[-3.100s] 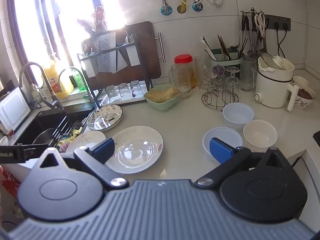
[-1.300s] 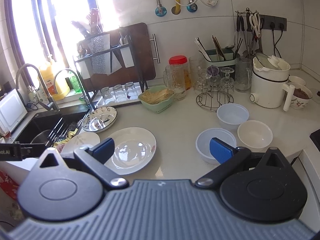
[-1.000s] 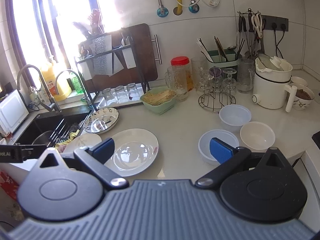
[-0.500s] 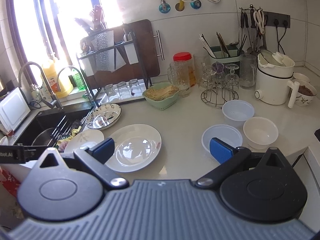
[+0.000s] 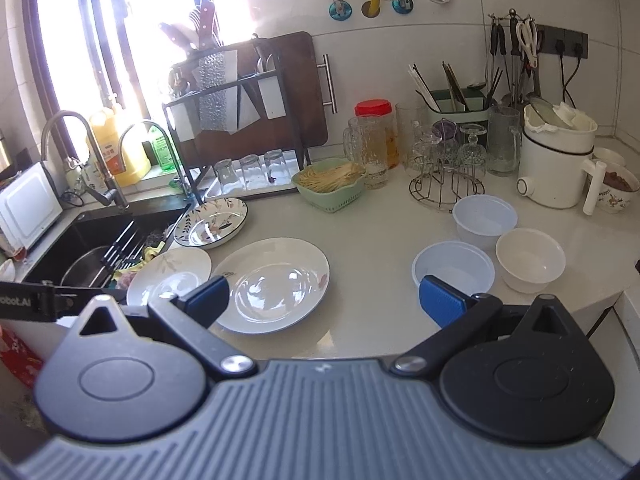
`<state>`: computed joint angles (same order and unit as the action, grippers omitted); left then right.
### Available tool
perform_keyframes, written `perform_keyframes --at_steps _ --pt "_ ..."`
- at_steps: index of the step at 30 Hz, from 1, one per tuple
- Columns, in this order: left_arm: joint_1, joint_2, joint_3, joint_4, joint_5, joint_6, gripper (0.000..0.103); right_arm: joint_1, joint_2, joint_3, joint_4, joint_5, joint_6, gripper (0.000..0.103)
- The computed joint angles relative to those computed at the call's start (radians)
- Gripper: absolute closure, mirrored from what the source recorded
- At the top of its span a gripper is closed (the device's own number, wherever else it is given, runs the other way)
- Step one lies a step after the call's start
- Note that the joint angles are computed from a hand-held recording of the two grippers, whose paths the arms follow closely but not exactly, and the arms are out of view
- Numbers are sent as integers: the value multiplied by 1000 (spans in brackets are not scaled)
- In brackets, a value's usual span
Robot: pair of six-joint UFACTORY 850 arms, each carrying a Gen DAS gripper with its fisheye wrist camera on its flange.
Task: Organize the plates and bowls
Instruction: 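Close the left gripper on the orange-rimmed leaf plate while the right gripper closes beside it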
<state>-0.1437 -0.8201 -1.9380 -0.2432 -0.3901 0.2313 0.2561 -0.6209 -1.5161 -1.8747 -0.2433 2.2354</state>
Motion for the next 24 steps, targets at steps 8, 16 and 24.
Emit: perform_keyframes --at_steps 8,16,24 --pt "8 -55 -88 23 -74 -9 3 0 -18 -7 -29 25 58 0" --pt "8 -124 -196 35 -129 12 3 10 -41 -34 74 24 -28 0" --pt "40 -241 -369 49 -223 -19 3 11 -124 -133 143 108 -95 0"
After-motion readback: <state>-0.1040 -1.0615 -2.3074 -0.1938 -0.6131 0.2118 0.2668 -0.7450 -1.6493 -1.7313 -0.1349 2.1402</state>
